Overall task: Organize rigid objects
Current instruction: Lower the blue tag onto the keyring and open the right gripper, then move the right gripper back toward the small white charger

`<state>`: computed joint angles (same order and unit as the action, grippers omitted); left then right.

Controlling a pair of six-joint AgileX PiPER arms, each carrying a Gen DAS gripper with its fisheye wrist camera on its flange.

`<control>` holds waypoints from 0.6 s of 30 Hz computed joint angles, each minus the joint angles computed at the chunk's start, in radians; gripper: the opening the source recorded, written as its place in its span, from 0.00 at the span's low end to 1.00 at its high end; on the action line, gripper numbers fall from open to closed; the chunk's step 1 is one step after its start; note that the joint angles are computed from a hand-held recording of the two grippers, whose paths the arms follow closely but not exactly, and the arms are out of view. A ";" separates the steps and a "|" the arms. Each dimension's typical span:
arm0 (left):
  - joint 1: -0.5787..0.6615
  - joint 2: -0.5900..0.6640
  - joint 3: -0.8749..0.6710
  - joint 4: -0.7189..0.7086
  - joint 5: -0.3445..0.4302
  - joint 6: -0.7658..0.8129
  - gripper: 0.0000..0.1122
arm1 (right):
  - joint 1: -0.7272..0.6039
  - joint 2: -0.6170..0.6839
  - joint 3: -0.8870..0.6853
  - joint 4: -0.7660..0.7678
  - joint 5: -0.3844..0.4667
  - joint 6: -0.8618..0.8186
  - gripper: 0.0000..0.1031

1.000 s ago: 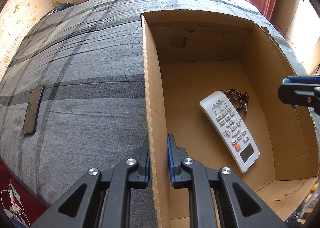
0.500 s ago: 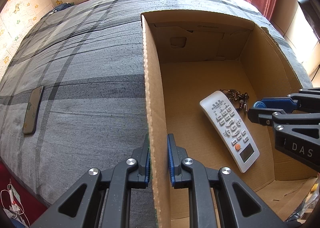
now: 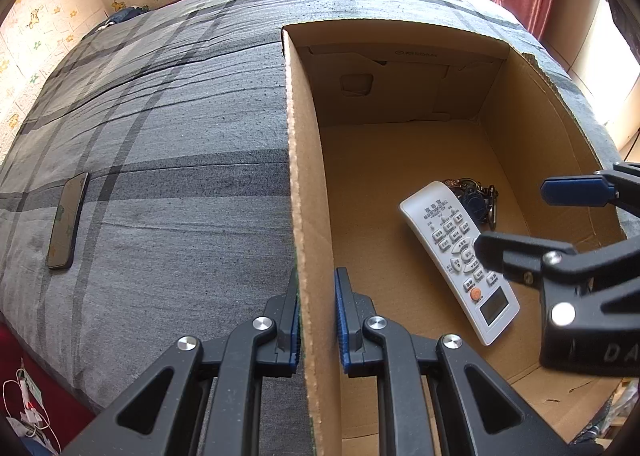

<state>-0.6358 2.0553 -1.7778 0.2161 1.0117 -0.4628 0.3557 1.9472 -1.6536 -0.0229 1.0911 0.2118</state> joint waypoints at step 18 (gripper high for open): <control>-0.001 0.001 0.001 0.002 -0.001 -0.002 0.14 | 0.035 -0.031 -0.026 -0.047 0.000 0.063 1.00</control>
